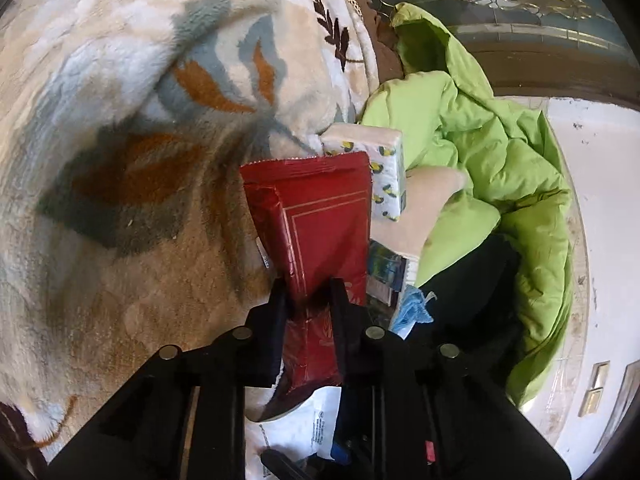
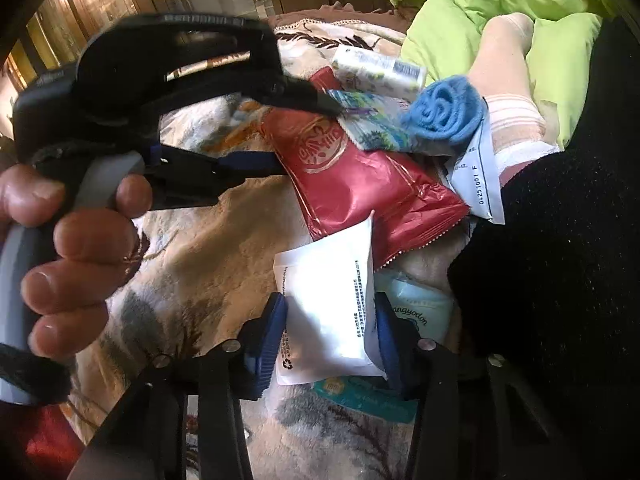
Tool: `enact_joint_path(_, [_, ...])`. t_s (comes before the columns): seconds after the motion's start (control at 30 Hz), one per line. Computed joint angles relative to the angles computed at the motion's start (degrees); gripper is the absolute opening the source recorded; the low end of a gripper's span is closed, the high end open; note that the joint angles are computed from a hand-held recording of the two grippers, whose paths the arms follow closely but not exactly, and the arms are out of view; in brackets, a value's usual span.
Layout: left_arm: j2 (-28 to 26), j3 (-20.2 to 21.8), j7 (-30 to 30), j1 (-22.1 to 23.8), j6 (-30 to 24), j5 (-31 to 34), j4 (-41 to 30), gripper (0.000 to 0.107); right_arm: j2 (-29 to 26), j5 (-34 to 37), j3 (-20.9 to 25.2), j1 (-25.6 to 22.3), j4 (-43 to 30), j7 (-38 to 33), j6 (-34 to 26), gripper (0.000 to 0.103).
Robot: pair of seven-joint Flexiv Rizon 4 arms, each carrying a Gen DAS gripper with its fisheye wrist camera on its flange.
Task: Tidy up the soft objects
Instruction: 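Grasp the red pouch with the left tool while the right tool grasps the white paper packet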
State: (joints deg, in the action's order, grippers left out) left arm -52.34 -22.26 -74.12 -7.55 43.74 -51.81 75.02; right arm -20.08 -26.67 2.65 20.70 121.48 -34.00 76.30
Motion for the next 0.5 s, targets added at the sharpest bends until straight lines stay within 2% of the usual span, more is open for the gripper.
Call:
enact_joint_path(0.17, [-0.73, -1.67, 2.77, 0.32, -2.11, -0.90, -1.36, 0.017, 0.17, 4.87, 2.35, -1.87, 0.78, -1.21, 3.44, 0.044])
enact_joint_path(0.3, [-2.39, -0.72, 0.23, -0.95, -1.73, -0.56, -3.65, 0.017, 0.44, 7.12, 2.25, -1.89, 1.33, -1.21, 5.18, 0.044])
enact_joint_path(0.37, [-2.66, -0.74, -0.26, -1.11, -1.58, -0.41, -4.03, 0.020, 0.21, 8.89, 2.90, -2.47, 1.40, -1.41, 6.01, 0.044])
enact_joint_path(0.4, [-2.90, -0.54, -0.96, -1.42, -1.58, -0.03, -4.60, 0.026, 0.04, 9.64, 3.06, -2.71, 1.32, -1.58, 6.45, 0.044])
enact_joint_path(0.43, [-3.16, -0.77, -1.21, -1.52, -1.61, -0.03, -5.00, 0.039, -0.01, 10.03, 2.94, -2.65, 1.32, -1.61, 6.68, 0.044])
enact_joint_path(0.5, [-3.42, -1.84, -1.03, -1.41, -0.85, -1.27, -5.07, 0.051, 0.21, 10.14, 2.22, -2.09, 1.65, -1.25, 6.87, 0.044])
